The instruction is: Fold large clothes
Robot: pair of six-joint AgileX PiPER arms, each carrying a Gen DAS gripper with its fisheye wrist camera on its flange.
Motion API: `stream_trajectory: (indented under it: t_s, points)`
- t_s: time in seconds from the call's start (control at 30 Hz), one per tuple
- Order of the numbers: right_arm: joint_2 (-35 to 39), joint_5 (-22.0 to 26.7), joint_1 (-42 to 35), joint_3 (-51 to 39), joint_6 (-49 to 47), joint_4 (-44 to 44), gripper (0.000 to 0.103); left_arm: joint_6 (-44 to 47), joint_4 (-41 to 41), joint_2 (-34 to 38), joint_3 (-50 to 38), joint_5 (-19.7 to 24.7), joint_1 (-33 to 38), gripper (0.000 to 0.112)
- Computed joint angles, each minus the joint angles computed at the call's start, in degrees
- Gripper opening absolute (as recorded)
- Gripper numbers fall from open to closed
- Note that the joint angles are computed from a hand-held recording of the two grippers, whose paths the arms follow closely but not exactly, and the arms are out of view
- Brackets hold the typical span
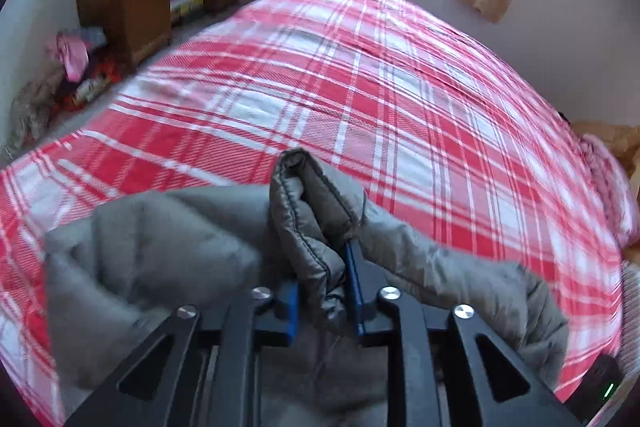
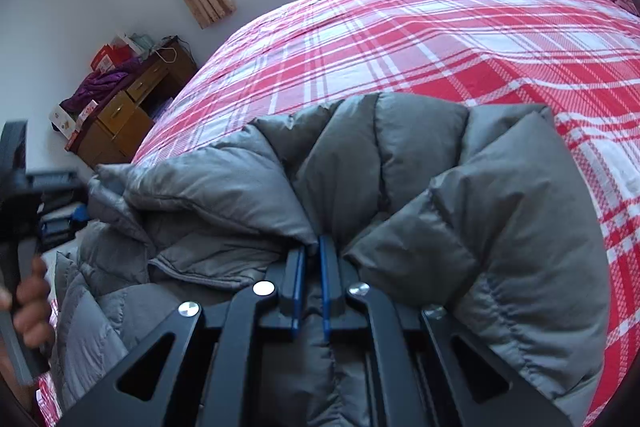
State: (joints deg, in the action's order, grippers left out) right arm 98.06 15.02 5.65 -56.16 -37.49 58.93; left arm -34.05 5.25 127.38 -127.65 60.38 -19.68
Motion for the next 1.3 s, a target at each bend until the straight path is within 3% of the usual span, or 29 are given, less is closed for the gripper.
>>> stream_trajectory:
  t_s: [0.23, 0.33, 0.4, 0.5, 0.57, 0.7, 0.77, 0.87, 0.9, 0.97, 1.03, 1.13, 1.2, 1.23, 1.3]
  points:
    - [0.26, 1.27, -0.99, 0.09, -3.93, 4.14, 0.006, -12.19, 9.53, -15.23, 30.84, -14.17, -2.25, 0.016]
    - [0.34, 1.51, -1.25, -0.03, -3.91, 3.89, 0.006, -14.68, 12.4, -16.12, 38.27, -21.38, -1.88, 0.016]
    - [0.43, 1.4, -1.21, -0.16, -3.37, 3.21, 0.006, -22.82, 21.89, -16.68, 42.47, -26.05, -3.7, 0.016]
    - [0.48, 1.62, -1.41, -0.13, -4.29, 4.02, 0.006, -28.54, 27.89, -15.68, 41.63, -24.33, -5.44, 0.016]
    - [0.59, 2.64, -1.75, -0.5, -3.43, 3.68, 0.008, -28.56, 26.38, -16.77, 43.57, -27.31, -4.15, 0.016]
    - [-4.51, 8.56, -3.86, 0.15, 9.15, -9.31, 0.013, -28.93, 25.25, -18.22, 46.14, -30.64, -3.0, 0.016]
    - [-11.77, 3.57, -3.18, 4.85, 15.23, -14.81, 0.017, -29.38, 26.41, -17.6, 44.98, -29.2, -3.58, 0.016]
    - [-18.21, -3.35, -0.52, 5.9, 32.42, -30.23, 0.02, -29.96, 27.33, -17.4, 44.72, -28.66, -3.93, 0.016]
    - [-17.72, -3.81, 0.61, 3.1, 37.23, -35.96, 0.021, -29.95, 27.21, -17.38, 44.82, -28.9, -3.86, 0.016]
    - [-13.11, 0.02, 3.72, -5.03, 45.75, -45.87, 0.021, -29.84, 26.99, -17.48, 45.1, -29.28, -3.72, 0.016]
    - [-4.01, 7.41, 6.64, -16.13, 48.89, -47.36, 0.021, -29.71, 26.89, -17.43, 45.1, -29.31, -3.69, 0.016]
    - [5.67, 13.26, 9.25, -22.95, 55.81, -53.67, 0.021, -29.07, 25.9, -17.73, 45.77, -30.61, -3.27, 0.016]
    - [8.91, 9.5, 10.26, -19.03, 55.56, -55.41, 0.018, -27.53, 24.65, -18.13, 46.04, -30.62, -3.22, 0.016]
    - [7.17, 4.19, 10.86, -14.71, 57.57, -57.93, 0.017, -25.26, 22.97, -18.69, 46.2, -30.41, -3.02, 0.016]
    - [6.46, 0.44, 10.99, -12.16, 60.56, -60.59, 0.017, -19.75, 20.78, -21.79, 47.89, -29.39, -3.3, 0.016]
